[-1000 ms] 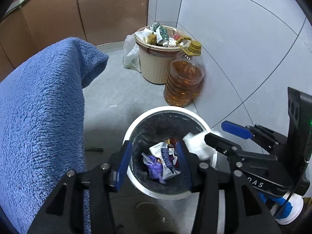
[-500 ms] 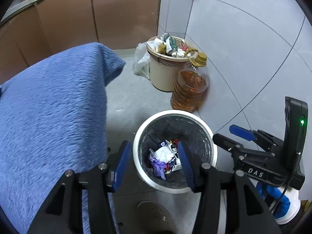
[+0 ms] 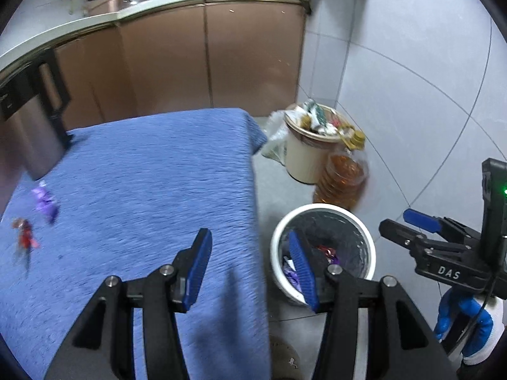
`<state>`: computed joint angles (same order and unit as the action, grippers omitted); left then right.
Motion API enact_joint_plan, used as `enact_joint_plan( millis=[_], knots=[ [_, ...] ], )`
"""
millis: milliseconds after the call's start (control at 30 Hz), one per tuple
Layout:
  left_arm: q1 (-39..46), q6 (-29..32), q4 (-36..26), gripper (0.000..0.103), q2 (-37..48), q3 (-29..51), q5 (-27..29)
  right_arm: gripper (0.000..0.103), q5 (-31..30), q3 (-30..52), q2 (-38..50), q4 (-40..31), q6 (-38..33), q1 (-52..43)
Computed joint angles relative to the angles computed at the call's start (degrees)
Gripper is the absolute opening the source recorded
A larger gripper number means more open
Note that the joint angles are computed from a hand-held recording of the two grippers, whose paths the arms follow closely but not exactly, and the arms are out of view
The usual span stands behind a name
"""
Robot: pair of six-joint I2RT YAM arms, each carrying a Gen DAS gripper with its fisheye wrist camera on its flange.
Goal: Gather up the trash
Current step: 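Carry the carton and tissue over the steel bin and open both tools, then return both tools to the table toward the last two wrappers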
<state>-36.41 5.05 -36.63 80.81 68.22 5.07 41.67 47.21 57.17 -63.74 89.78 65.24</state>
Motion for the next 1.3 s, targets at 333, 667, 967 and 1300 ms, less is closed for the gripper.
enact_joint_plan(
  millis=[333, 667, 967, 1300],
  knots=[
    [10.0, 2.8, -3.2, 0.057, -11.1, -3.6, -1.0, 0.077, 6.2, 16.7, 13.7, -3.6, -1.7, 6.6],
    [21.1, 6.0, -4.6, 0.061, -22.4, -6.1, 3.4, 0.085, 9.9, 32.9, 26.2, -8.6, -4.4, 10.9],
    [35.1, 10.7, -5.7, 0.064, -25.4, -6.8, 13.4, 0.086, 8.6, 41.8, 33.8, -9.8, -8.1, 11.0],
    [47.4, 14.6, -4.7, 0.064, -19.9, -6.2, 22.2, 0.086, 5.5, 51.4, 42.0, -6.8, -19.0, 7.7]
  ],
)
